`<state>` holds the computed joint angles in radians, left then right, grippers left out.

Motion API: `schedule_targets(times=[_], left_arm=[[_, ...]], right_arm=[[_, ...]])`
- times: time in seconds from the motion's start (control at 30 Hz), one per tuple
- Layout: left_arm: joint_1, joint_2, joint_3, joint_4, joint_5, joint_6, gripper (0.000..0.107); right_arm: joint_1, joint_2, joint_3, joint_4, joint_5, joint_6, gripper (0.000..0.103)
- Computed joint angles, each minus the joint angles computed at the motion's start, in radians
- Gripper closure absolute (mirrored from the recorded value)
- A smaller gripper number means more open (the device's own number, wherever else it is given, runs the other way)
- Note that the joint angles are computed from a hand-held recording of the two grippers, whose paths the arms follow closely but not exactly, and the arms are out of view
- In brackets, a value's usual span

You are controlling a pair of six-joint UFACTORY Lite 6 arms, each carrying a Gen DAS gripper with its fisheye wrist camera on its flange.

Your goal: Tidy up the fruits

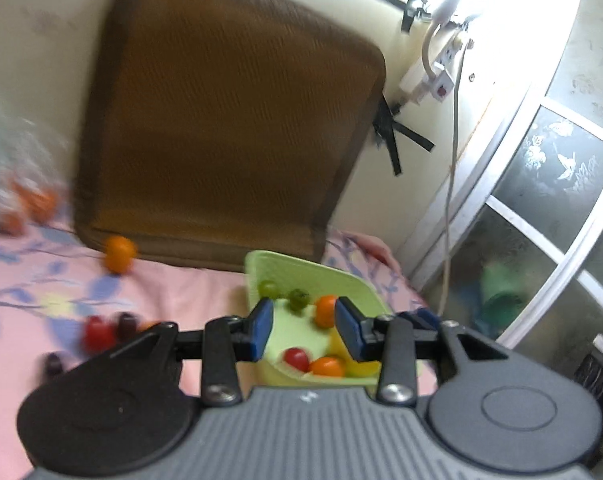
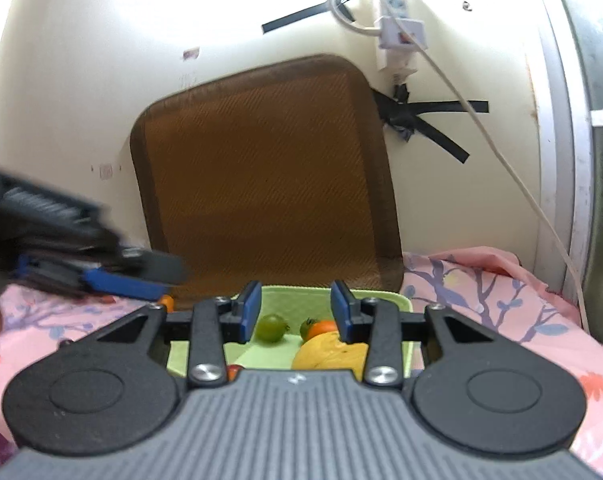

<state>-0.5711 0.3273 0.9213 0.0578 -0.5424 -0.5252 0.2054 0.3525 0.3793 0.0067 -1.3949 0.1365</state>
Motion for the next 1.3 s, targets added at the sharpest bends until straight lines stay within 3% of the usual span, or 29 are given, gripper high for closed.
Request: schedule_targets(times=[0.23,0.37,0.57,0.97,1.3], left_arm=[[-0.105,-0.251,-0.357,-0.551,-0.069,0.467,0.072],[-0.19,-0.258,-0.44,-0.689,-0.113,0.508,0.072],[-0.296,-0.15,-0.416,-0.867,-0.14,0.595,0.071],[-0.435,-0.043,-0.398,-1.098,-0.269,0.706,0.07],[-0.439,-0.043,-0.421,-1.068,-0.304,0.685,0.069]], right_arm=[[0.13,-0.082,-0.159,0.052,-0.026,0.078,0.062],[0.3,-0.05,-0.221,0.194,-0.069,0.145,0.062],[0.496,-0.014,-0.26,0.367,-0.065,0.269,0.062],[0.575,0.051,-0.262,0.471,-0.067,0.338,0.062],[0.558,0.054,-0.27,0.449,-0.081,0.343,0.061]])
